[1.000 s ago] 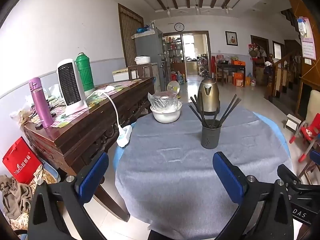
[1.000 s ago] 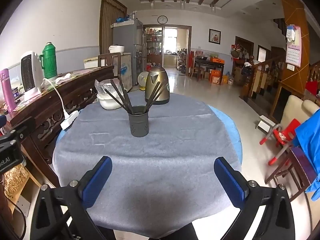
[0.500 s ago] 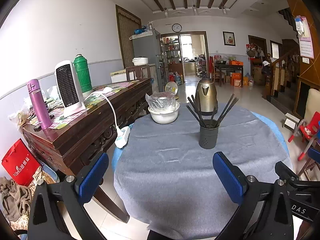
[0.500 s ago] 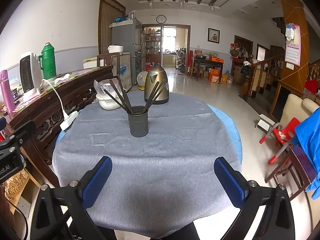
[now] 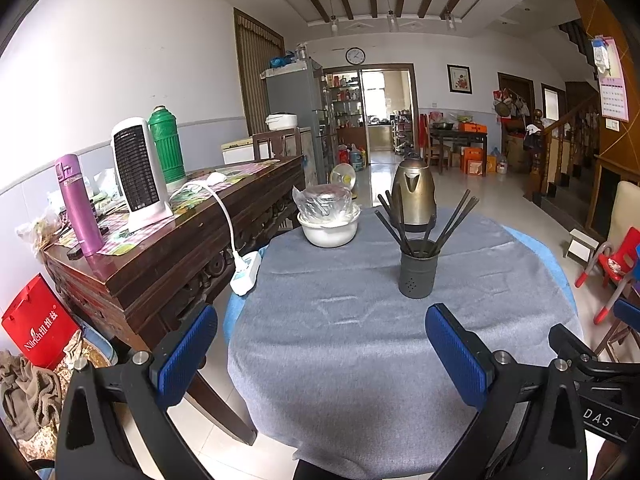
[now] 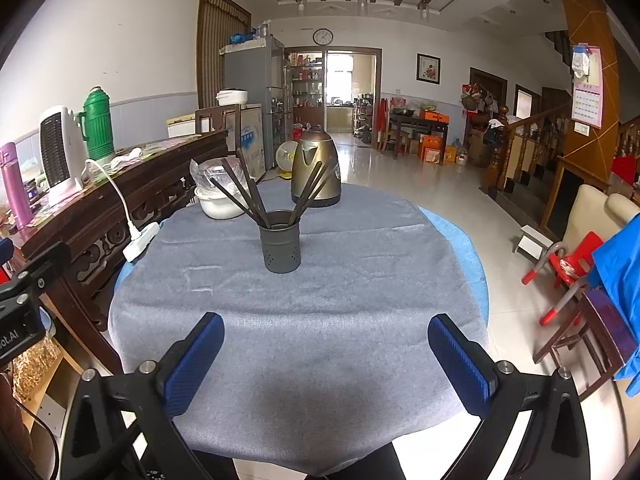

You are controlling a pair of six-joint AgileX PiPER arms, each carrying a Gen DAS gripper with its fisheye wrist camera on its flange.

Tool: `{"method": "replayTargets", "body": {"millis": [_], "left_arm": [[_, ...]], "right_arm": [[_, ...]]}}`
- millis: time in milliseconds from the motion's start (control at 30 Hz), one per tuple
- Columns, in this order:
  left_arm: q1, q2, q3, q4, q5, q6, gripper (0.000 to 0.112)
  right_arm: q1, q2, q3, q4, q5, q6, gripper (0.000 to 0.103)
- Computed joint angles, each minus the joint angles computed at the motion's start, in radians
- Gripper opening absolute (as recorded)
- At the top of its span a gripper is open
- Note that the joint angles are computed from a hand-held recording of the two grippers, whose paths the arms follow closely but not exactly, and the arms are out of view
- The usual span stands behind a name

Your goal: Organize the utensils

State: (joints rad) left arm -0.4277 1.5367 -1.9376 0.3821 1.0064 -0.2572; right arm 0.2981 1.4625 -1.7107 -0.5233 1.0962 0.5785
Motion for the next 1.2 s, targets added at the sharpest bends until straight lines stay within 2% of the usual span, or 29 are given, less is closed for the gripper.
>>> {"method": "replayTargets", "body": {"millis": [1200], "left_arm": [[-0.001,-0.03,0.063,-0.001,-0.034,-0.011,0.103]], "right_arm": [[-0.001,-0.021,0.033,-0.003,-0.011,0.019,0.103]]}}
